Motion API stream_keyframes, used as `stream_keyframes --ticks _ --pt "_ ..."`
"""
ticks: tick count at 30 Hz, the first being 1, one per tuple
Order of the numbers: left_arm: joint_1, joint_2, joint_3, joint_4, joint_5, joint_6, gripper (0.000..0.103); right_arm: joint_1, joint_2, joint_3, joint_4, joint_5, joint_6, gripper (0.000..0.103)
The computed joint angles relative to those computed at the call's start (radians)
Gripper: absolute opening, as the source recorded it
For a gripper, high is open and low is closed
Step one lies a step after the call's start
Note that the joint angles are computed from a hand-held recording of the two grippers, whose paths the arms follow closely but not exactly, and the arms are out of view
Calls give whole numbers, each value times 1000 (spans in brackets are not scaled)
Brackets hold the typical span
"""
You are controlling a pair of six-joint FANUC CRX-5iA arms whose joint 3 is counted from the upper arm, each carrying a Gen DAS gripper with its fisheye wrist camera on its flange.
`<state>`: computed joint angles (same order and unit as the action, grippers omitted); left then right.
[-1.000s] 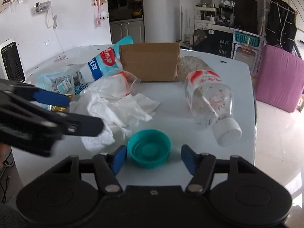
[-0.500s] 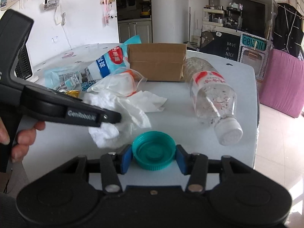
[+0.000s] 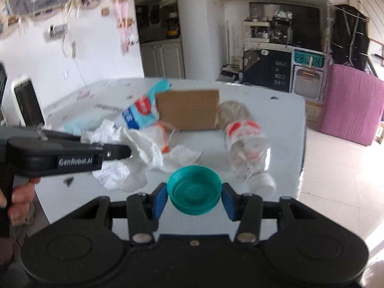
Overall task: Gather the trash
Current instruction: 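Grasp the white tissue with the left tool while the right tool grasps the teal bottle cap, then carry the tissue with the left tool and the cap with the right tool over the bin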
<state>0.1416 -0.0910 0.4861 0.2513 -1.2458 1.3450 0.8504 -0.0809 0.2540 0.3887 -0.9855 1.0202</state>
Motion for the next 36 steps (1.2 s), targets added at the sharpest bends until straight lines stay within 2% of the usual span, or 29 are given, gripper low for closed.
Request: stream_keyframes --ticks 6,11,21,29,36 --pt "-73 28 96 -42 -19 34 14 -10 -47 -16 56 -4 -38 49" --pt "-173 65 174 -82 -7 67 14 -35 -107 -51 105 -15 -63 49" --pt "-399 156 280 -163 11 166 14 -152 -239 -141 131 -64 -59 50" --pt "-557 257 313 -212 24 247 15 -318 -295 -194 51 -82 12 50" --pt "-622 366 329 -224 -4 304 14 -491 -279 -225 -97 -88 122 50"
